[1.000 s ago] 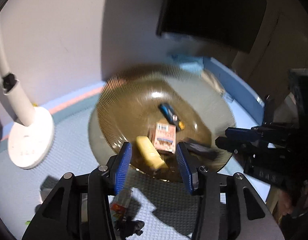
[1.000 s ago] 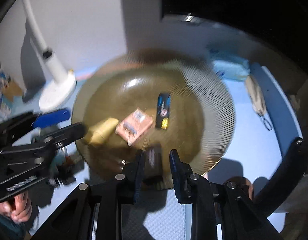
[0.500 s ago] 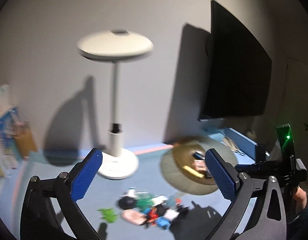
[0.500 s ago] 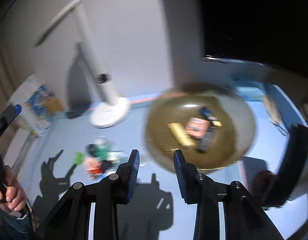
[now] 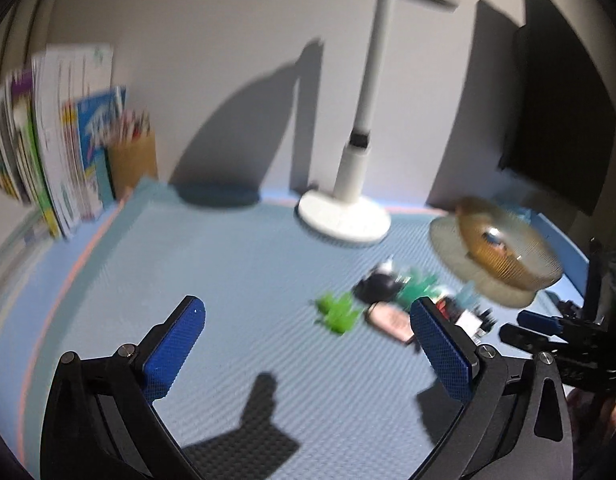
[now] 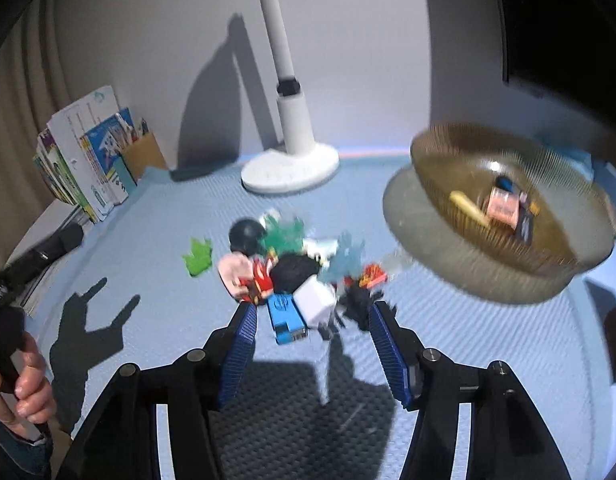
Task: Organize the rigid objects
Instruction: 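Grasp the green toy with the left gripper while the right grasps the black figurine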
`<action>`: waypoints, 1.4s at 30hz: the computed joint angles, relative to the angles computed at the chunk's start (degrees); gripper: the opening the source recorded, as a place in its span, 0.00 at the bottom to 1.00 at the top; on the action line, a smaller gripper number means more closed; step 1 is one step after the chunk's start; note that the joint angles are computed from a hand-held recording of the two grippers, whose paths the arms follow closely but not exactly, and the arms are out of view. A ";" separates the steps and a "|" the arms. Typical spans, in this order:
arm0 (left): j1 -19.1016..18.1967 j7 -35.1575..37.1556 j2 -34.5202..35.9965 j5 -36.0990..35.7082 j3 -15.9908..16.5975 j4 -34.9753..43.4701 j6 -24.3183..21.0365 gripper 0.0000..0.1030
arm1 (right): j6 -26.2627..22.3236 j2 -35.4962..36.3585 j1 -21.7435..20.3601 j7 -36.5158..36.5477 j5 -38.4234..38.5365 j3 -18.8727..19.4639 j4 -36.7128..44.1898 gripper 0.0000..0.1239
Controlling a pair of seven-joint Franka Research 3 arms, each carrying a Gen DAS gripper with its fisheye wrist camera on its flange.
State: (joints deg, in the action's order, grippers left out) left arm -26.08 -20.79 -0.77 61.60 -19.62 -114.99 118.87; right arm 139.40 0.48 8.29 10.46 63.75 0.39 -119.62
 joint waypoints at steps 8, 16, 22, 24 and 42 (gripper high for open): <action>2.57 -2.19 0.96 -5.55 1.89 -3.70 8.10 1.00 | 4.70 4.11 0.13 1.47 -0.86 1.01 1.82 0.47; 2.33 0.26 3.45 -10.69 2.56 -1.65 6.03 1.00 | 2.73 7.11 -1.91 7.35 -3.23 1.73 4.22 0.52; 2.47 1.56 3.32 -12.37 2.85 -1.99 6.98 1.00 | 2.88 6.57 -2.48 6.84 -1.85 1.79 3.70 0.68; 2.68 2.00 3.17 -12.81 3.00 -2.37 7.91 1.00 | 2.82 6.75 -2.39 7.72 -2.28 1.77 3.89 0.68; 2.10 5.89 5.08 -13.76 3.36 -0.10 7.61 0.99 | 1.64 7.97 -3.04 11.38 -3.91 1.85 5.38 0.69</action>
State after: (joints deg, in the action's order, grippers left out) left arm -23.98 -14.90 4.31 47.83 -16.26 -115.09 126.48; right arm 141.04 8.44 5.25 21.84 59.84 2.23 -114.24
